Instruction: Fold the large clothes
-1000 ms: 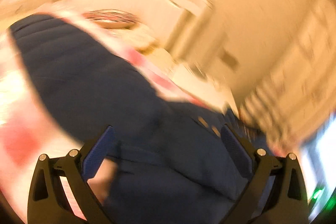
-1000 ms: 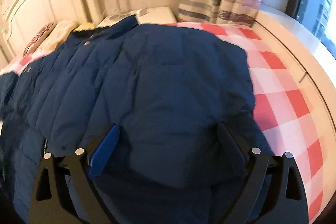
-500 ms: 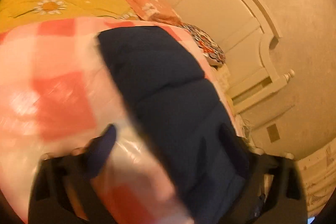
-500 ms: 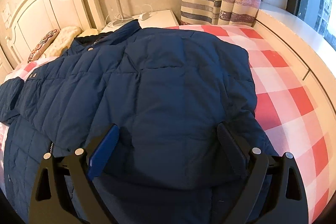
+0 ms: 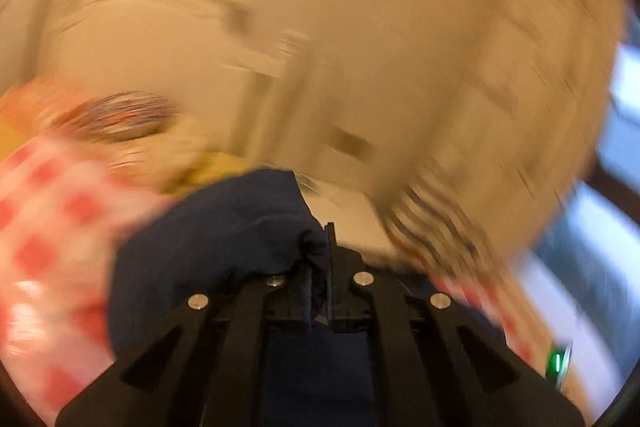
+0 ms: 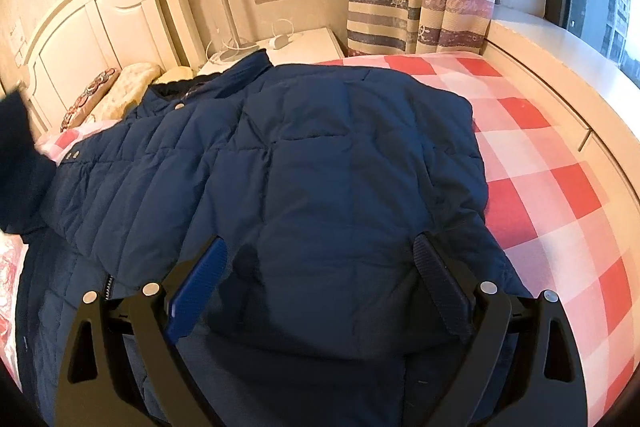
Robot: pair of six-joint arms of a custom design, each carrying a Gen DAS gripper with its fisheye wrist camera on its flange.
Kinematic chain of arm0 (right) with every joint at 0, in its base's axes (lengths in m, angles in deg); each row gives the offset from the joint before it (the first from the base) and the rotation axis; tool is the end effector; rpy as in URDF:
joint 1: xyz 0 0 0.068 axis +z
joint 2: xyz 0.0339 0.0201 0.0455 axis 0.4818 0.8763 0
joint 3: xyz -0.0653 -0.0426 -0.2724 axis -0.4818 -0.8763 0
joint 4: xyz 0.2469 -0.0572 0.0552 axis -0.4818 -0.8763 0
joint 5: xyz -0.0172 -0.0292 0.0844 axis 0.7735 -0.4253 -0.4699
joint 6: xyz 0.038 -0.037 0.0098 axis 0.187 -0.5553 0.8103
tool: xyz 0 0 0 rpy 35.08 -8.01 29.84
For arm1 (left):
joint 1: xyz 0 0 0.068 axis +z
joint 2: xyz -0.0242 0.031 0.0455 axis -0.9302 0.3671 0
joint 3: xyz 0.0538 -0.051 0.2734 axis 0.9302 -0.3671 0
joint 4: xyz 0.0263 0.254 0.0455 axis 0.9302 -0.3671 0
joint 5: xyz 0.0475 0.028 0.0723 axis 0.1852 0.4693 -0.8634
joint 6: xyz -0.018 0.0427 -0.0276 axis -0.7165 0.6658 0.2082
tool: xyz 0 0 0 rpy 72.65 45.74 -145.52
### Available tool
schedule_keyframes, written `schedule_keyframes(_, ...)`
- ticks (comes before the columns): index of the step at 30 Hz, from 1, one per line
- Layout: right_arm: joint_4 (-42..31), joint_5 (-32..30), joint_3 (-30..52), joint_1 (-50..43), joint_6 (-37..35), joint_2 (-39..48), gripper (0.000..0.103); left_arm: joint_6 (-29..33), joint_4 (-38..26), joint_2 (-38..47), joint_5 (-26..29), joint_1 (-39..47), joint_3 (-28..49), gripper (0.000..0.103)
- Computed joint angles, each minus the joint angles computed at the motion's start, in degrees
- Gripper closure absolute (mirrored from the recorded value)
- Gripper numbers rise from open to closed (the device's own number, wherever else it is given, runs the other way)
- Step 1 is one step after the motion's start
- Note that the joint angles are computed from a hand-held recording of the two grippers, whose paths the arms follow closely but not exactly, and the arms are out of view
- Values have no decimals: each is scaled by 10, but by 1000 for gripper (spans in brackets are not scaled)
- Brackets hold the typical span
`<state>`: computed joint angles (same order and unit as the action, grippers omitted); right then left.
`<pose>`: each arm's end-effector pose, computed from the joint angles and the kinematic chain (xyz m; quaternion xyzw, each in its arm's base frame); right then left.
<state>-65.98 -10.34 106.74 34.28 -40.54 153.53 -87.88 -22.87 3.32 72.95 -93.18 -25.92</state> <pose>0.2072 0.0119 0.1495 0.2085 0.9133 -0.0107 0.3498 0.3128 -0.1490 0.2670 0.0919 0.8221 -0.2484 0.5041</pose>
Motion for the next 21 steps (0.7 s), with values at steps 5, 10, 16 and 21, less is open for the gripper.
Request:
schedule_keyframes(5,-2,-4,2,-2,2,3,13,52,-54,175,-164,-236,111,98)
schedule_keyframes(10,-1,-9,1,-3,4,2,13,49,-127,335,-183,-285,210,92)
schedule_keyframes(16,2,-15,-1,-7,4,2,13,122,-26,215,-123,-279,48,28)
schedule_keyframes(21,2,-12,-1,-4,4,1,13,92,113,7,-101,-220,-147,12)
